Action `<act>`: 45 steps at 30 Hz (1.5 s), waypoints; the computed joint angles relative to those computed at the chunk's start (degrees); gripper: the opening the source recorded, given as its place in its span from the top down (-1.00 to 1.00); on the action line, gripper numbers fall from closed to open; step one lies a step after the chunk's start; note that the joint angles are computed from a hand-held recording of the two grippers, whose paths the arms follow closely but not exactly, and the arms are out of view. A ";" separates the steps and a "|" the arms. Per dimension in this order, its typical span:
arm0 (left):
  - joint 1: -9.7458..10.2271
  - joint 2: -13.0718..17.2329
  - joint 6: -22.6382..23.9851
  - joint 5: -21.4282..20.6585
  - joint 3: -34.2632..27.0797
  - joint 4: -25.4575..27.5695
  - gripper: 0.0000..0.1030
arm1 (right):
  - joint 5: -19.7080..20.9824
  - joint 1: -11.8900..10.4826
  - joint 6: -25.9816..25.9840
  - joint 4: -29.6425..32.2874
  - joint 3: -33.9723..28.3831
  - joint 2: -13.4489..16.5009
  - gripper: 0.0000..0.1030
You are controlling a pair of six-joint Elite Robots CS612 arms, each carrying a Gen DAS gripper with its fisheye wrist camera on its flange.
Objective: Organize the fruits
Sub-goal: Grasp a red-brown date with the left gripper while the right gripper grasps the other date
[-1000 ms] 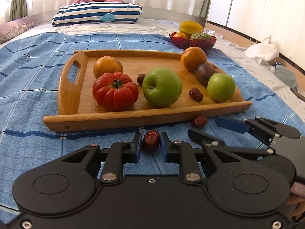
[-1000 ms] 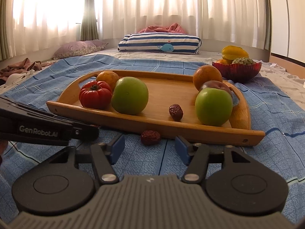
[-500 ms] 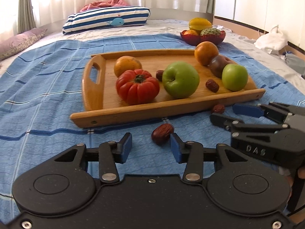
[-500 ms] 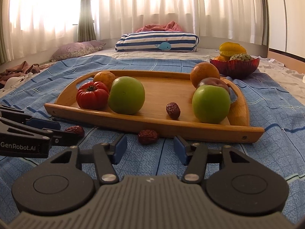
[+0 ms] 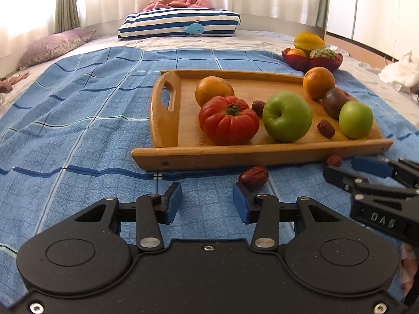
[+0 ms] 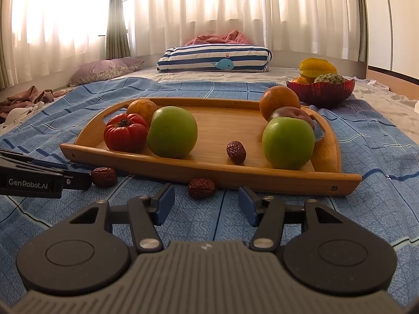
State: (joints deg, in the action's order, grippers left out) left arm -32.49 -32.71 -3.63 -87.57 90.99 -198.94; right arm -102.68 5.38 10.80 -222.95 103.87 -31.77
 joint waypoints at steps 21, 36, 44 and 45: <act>-1.11 0.05 0.30 1.57 -0.33 0.61 0.19 | -0.03 -0.09 0.75 -0.62 0.03 0.17 -0.29; -0.68 0.32 -0.32 -0.08 -0.41 -0.18 0.17 | -0.36 -0.02 0.80 -0.36 -0.09 0.21 -0.29; -1.05 0.96 0.59 -0.68 -1.10 -1.33 0.18 | -0.81 0.13 0.66 -0.39 -0.20 0.30 -0.29; -1.10 1.06 0.71 -0.67 -1.19 -1.49 0.18 | -0.85 0.15 0.59 -0.34 -0.21 0.29 -0.29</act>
